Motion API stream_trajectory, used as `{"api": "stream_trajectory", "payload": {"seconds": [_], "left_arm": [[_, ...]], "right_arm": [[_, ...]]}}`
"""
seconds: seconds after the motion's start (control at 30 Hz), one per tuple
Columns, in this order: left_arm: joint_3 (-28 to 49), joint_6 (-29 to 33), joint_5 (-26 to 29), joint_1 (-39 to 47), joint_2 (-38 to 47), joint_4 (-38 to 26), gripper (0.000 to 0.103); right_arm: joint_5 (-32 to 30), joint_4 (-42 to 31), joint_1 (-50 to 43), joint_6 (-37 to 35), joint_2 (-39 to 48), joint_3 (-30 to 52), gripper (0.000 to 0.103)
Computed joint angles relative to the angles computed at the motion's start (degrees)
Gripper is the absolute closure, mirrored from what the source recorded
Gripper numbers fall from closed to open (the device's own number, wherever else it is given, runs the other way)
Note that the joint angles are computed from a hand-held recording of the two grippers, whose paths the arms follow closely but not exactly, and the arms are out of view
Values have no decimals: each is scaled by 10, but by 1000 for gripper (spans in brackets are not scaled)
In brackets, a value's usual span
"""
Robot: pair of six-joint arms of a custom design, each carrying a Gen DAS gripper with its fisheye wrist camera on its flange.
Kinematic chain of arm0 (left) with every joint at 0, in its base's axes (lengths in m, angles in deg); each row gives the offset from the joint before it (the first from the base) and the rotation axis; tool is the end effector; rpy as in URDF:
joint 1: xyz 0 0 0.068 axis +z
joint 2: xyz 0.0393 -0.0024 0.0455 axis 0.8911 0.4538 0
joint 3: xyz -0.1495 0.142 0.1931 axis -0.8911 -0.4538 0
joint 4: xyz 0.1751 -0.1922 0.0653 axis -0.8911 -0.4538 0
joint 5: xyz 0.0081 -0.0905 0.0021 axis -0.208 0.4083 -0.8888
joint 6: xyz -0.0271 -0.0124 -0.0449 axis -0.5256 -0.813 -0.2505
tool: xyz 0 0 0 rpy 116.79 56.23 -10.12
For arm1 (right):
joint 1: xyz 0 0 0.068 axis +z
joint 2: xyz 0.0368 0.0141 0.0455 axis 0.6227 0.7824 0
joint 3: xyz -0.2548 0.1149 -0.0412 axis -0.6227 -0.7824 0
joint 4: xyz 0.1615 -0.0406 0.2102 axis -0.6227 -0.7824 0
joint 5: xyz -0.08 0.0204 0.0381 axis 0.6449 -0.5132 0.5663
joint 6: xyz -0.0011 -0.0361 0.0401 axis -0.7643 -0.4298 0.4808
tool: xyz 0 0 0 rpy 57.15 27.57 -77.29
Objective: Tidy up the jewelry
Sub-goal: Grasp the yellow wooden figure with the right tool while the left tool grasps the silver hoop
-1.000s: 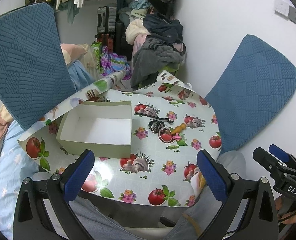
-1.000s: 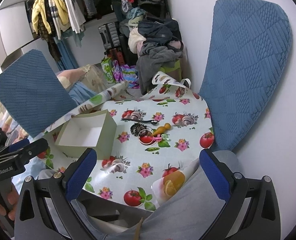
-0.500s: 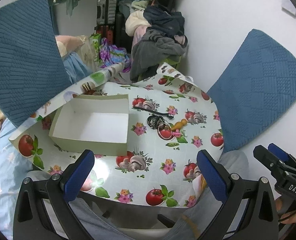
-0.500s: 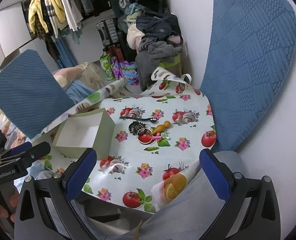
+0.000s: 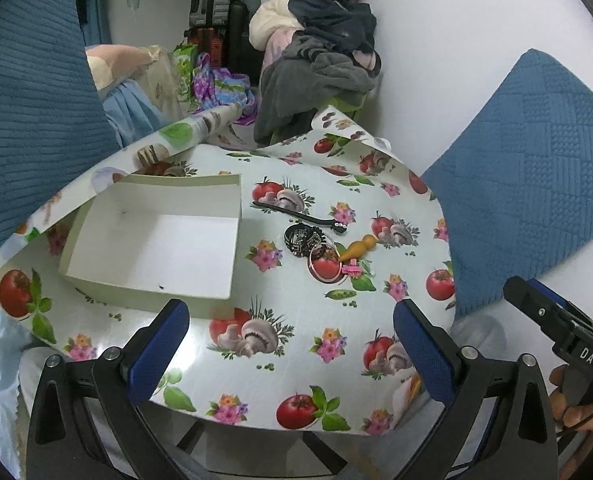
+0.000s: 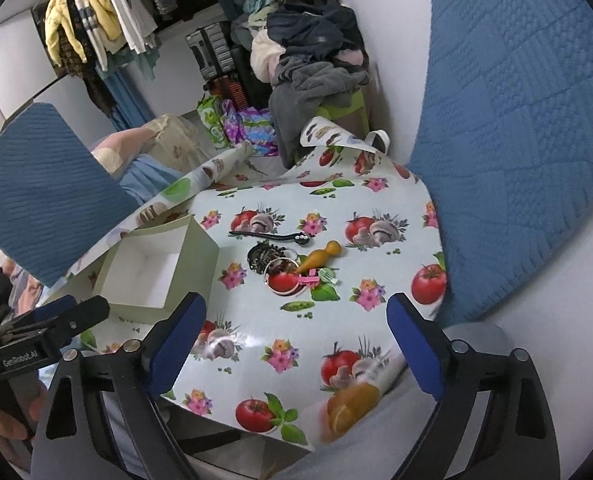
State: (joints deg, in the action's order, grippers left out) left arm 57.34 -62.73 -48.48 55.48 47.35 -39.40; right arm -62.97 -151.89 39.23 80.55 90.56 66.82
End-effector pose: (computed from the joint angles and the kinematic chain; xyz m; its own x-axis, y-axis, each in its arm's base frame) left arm 0.3224 -0.0477 0.4039 -0.8503 -0.0359 -0.5251 0.0836 0.9758 -0.2021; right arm 0.2733 0.0089 0.4311 -0.7857 0.1357 -0.6035 0.0089 0.9780 0.2083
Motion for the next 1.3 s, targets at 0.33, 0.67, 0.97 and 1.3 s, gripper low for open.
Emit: {"api": "stream_trajectory", "payload": {"seconds": [0.33, 0.67, 0.97, 1.3], "left_arm": [[-27, -3, -8, -32, 67, 70, 7], [-14, -13, 48, -41, 168, 131, 37], [21, -37, 75, -53, 280, 171, 55], [103, -44, 75, -51, 395, 171, 72]], "right_arm": [[-38, 42, -31, -36, 87, 6, 26], [-60, 64, -54, -46, 197, 31, 42], [-79, 90, -57, -41, 315, 85, 43], [-109, 44, -46, -10, 466, 197, 43]]}}
